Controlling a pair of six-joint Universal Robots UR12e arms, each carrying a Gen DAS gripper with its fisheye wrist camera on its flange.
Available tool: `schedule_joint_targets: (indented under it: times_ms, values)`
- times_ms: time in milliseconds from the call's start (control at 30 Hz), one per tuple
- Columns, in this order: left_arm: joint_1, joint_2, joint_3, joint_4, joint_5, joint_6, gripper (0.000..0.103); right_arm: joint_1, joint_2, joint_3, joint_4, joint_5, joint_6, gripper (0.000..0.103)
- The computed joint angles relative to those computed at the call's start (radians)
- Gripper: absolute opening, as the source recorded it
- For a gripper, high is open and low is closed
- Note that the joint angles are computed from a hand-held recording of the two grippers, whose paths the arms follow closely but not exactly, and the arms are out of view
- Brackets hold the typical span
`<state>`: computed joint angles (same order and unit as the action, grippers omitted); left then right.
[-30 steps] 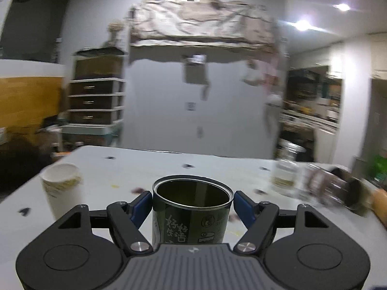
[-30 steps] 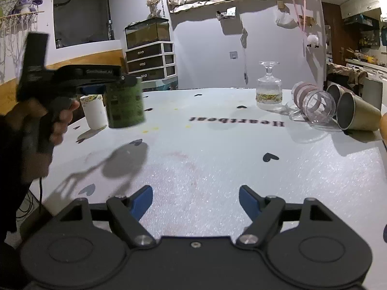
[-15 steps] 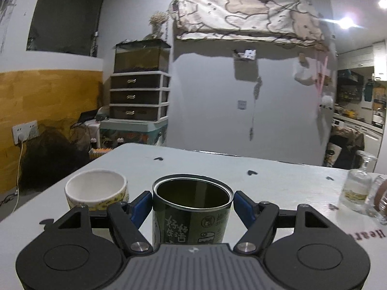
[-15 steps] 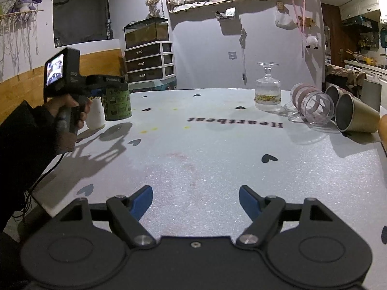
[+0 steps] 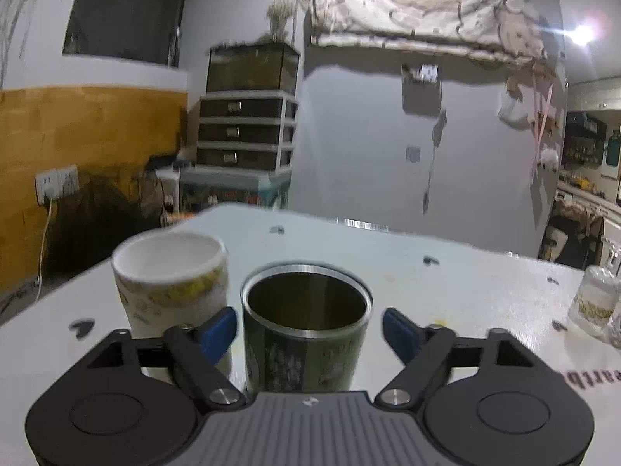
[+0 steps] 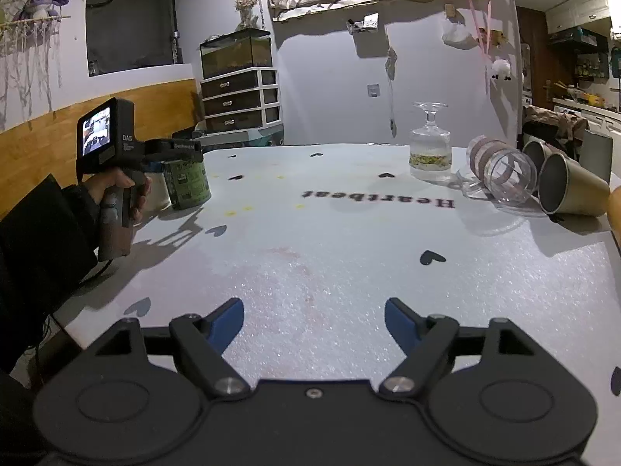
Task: Flip cup upright
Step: 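Lower the can beside the white paper cup and open the left tool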
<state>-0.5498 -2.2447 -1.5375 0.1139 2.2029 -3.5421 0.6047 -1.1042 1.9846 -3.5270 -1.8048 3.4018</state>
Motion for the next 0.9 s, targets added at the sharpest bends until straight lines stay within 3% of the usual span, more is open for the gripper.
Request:
schedule_joint_targets:
  times_ms: [167,767,900]
  values:
    - [-0.018,0.018,-0.021,-0.009,0.02,0.004,0.096,0.0,0.004,-0.01,-0.022,-0.001,-0.013,0.081]
    - [-0.151,0.129,-0.184,0.168,0.142,0.125,0.103,0.004,0.031,-0.072,-0.123,-0.05,-0.071,0.095]
    - [-0.17,0.139,-0.211,0.188,0.144,0.116,0.103,0.004,0.031,-0.072,-0.128,-0.056,-0.074,0.098]
